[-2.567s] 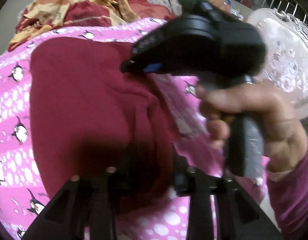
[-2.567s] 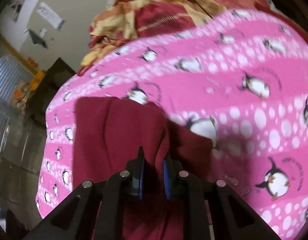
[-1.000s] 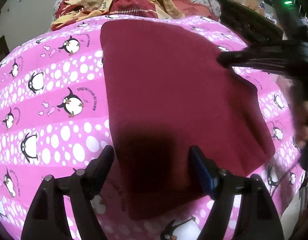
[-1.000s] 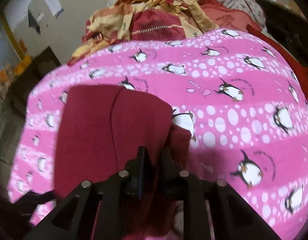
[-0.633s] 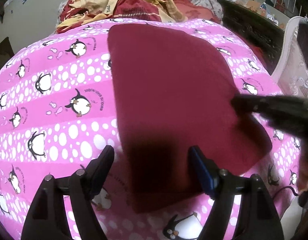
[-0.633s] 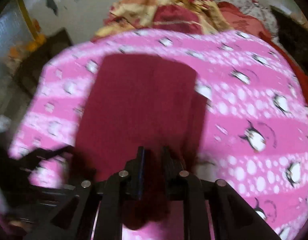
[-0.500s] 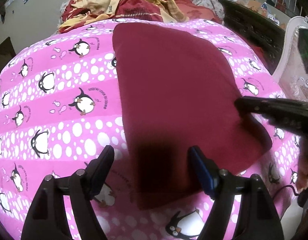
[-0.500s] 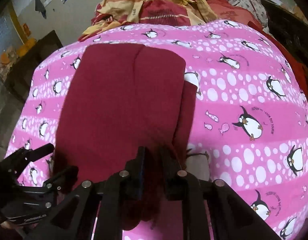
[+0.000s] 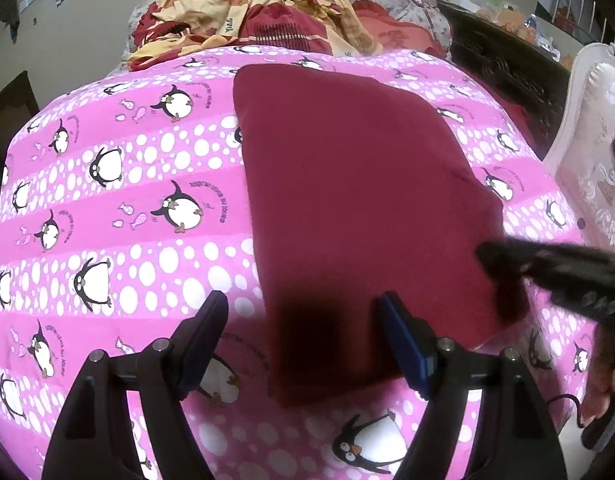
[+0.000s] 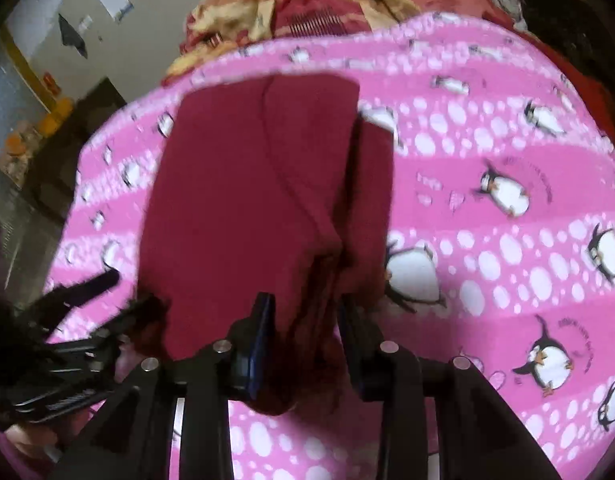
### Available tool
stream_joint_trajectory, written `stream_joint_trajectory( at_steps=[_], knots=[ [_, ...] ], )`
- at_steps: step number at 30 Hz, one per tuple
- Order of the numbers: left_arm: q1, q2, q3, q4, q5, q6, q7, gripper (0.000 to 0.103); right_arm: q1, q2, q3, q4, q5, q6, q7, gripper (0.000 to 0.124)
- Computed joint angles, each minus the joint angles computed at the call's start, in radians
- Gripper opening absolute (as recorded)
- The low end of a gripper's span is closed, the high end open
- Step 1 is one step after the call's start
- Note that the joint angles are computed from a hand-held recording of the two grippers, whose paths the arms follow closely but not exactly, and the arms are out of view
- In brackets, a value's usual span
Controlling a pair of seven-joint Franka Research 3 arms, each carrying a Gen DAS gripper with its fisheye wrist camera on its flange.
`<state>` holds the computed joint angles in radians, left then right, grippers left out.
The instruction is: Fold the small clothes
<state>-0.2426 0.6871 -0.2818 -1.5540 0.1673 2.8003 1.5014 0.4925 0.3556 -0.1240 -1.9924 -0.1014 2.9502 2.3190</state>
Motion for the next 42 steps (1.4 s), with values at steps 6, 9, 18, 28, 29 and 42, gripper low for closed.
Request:
stream_joint_trajectory(
  at_steps=[6, 9, 18, 28, 29, 42],
  knots=[
    [0.002, 0.004, 0.001, 0.019, -0.014, 0.000, -0.022, 0.077, 0.103, 0.015, -0.144, 0.050, -0.178, 0.005, 0.201, 0.048],
    [-0.004, 0.004, 0.009, 0.021, -0.008, -0.002, -0.035, 0.078, 0.071, 0.071, -0.129, 0.111, -0.156, -0.026, 0.208, 0.048],
    [-0.006, 0.033, 0.014, 0.065, 0.000, -0.038, -0.047, 0.078, 0.022, 0.087, -0.079, 0.123, -0.093, -0.055, 0.166, 0.052],
    [-0.027, 0.086, 0.021, 0.152, 0.002, -0.079, -0.035, 0.078, -0.025, 0.115, -0.029, 0.139, -0.028, -0.002, 0.079, 0.069],
    [-0.027, 0.093, 0.020, 0.163, 0.001, -0.085, -0.032, 0.078, -0.036, 0.116, -0.020, 0.132, -0.004, 0.014, 0.068, 0.070],
    [0.013, 0.314, -0.079, 0.508, -0.186, -0.253, 0.113, 0.085, -0.303, 0.199, 0.266, 0.166, 0.320, 0.122, -0.306, 0.086]
  ],
)
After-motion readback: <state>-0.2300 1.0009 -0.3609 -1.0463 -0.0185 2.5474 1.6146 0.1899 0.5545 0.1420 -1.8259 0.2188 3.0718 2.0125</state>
